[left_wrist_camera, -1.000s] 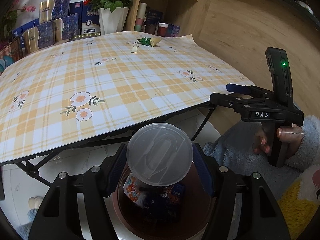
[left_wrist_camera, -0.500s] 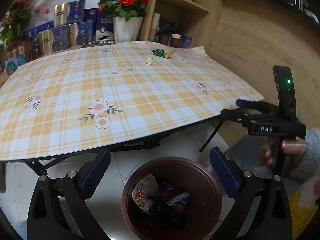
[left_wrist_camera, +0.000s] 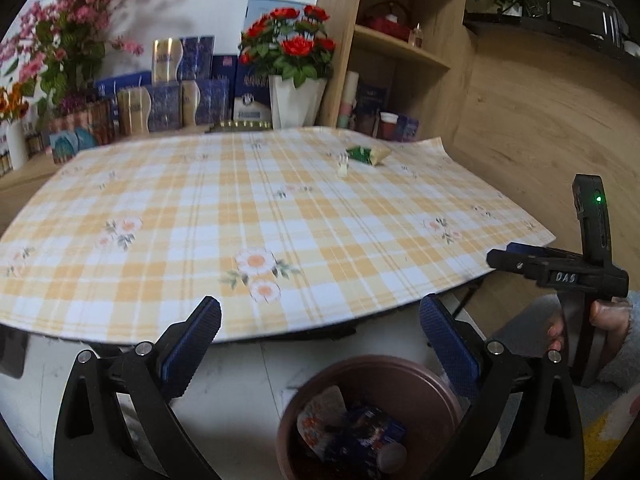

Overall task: Collect trash
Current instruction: 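Reach the right tool to the green-and-gold wrapper and grasp it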

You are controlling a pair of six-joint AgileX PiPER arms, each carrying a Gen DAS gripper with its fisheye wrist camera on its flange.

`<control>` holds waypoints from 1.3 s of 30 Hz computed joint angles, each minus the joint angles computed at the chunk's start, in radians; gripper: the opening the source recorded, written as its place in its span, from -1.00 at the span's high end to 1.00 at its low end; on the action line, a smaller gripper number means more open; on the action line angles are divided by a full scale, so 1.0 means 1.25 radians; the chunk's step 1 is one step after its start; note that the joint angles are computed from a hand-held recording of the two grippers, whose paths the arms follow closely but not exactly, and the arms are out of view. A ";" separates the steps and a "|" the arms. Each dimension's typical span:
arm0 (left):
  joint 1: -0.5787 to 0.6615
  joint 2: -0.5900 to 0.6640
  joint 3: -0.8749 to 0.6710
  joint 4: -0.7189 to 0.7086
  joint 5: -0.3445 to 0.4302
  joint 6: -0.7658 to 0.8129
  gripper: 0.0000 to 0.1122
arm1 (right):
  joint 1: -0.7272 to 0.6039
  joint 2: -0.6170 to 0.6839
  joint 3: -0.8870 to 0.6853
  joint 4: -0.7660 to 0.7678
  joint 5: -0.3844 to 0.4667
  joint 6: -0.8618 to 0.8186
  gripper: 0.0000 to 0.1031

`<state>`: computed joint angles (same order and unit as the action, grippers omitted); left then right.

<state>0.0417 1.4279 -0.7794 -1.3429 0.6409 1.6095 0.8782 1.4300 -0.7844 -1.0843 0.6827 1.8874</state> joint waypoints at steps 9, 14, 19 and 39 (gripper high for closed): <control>-0.001 0.019 -0.116 -0.033 -0.063 -0.005 -0.73 | -0.131 -0.089 0.058 -0.090 0.012 0.151 -0.89; -0.009 0.063 -0.224 0.023 -0.065 -0.069 -0.73 | -0.254 -0.066 0.019 -0.035 -0.074 -0.037 -0.89; -0.023 0.142 -0.350 0.174 -0.030 -0.252 -0.73 | -0.360 0.017 -0.083 0.146 -0.109 -0.344 -0.89; -0.153 0.620 -1.069 0.628 0.152 -0.864 -0.50 | -0.583 0.774 -1.206 0.610 0.090 -1.212 -0.71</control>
<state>-0.1496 2.2025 -2.1160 -0.5580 0.8308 0.5290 0.1495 2.3981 -2.2917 -0.3213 0.7951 0.3727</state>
